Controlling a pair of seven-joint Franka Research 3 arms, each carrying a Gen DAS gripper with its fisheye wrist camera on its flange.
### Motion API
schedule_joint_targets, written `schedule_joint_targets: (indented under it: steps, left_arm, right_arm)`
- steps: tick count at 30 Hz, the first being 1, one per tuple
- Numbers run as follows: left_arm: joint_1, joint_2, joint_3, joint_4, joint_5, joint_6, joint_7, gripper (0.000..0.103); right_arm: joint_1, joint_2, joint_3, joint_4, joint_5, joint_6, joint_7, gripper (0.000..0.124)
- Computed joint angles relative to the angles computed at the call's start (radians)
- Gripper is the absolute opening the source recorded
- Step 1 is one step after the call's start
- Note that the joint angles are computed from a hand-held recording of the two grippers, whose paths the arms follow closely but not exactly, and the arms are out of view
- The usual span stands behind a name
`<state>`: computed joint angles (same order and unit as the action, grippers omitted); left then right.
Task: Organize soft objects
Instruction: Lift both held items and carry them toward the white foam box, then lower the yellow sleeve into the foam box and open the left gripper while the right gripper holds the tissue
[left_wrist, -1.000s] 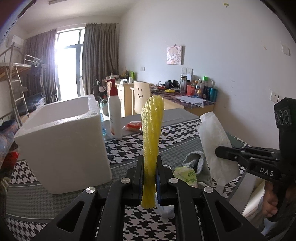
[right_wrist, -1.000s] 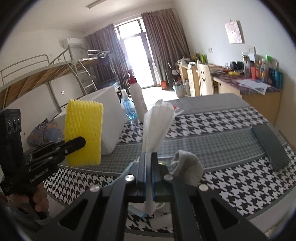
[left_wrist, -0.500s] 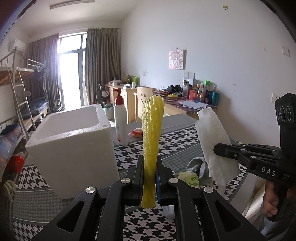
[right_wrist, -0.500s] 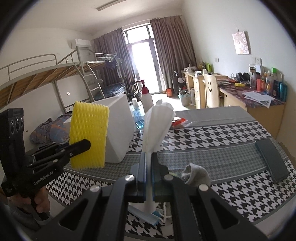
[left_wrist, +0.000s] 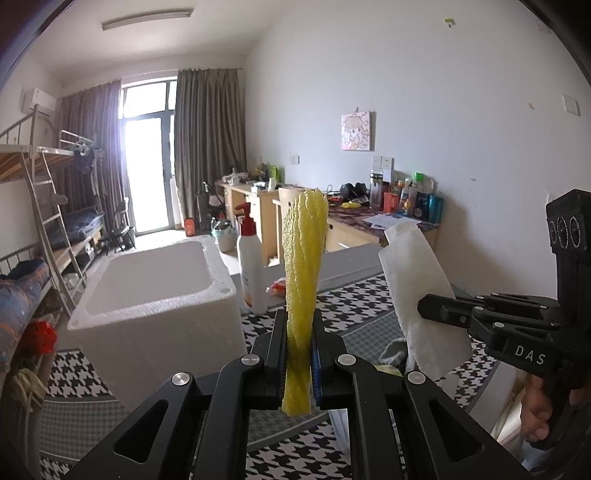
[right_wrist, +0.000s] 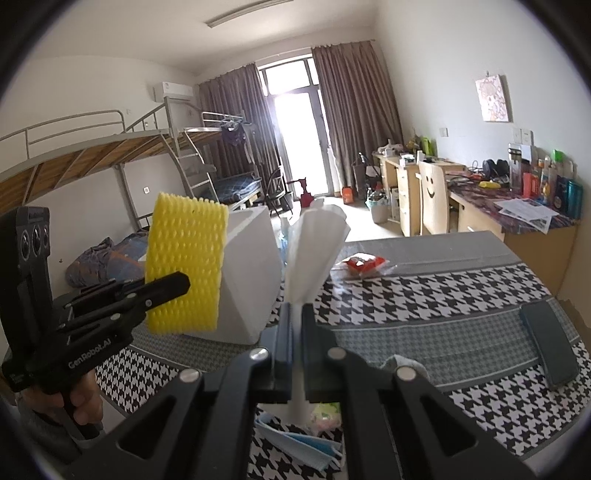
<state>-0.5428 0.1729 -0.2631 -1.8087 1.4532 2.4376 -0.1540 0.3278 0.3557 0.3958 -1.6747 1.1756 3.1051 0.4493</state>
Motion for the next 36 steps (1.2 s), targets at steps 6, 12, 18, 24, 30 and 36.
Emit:
schedule_joint_targets:
  steps: [6, 12, 18, 24, 30, 36]
  left_arm:
    - [0.001, 0.006, 0.004, 0.021, 0.002, -0.021, 0.007, 0.011]
    - [-0.001, 0.012, 0.009, 0.034, 0.009, -0.037, 0.009, 0.011]
    - [0.0, 0.019, 0.016, 0.053, 0.01, -0.041, 0.022, 0.011]
    - [0.006, 0.014, 0.021, 0.057, 0.007, -0.05, 0.027, 0.011]
    - [0.011, 0.015, 0.023, 0.068, 0.003, -0.063, 0.036, 0.011]
    - [0.012, 0.012, 0.023, 0.072, 0.009, -0.082, 0.034, 0.011]
  right_arm:
    - [0.01, 0.019, -0.007, 0.031, -0.045, -0.002, 0.038, 0.006]
    - [0.004, 0.035, 0.004, 0.06, -0.09, -0.001, 0.066, 0.006]
    - [-0.005, 0.045, 0.021, 0.079, -0.123, -0.007, 0.078, 0.006]
    - [0.011, 0.062, 0.005, 0.109, -0.188, -0.012, 0.133, 0.006]
    - [0.003, 0.085, 0.017, 0.144, -0.235, -0.015, 0.157, 0.006]
    - [0.015, 0.108, 0.007, 0.184, -0.302, -0.026, 0.212, 0.006]
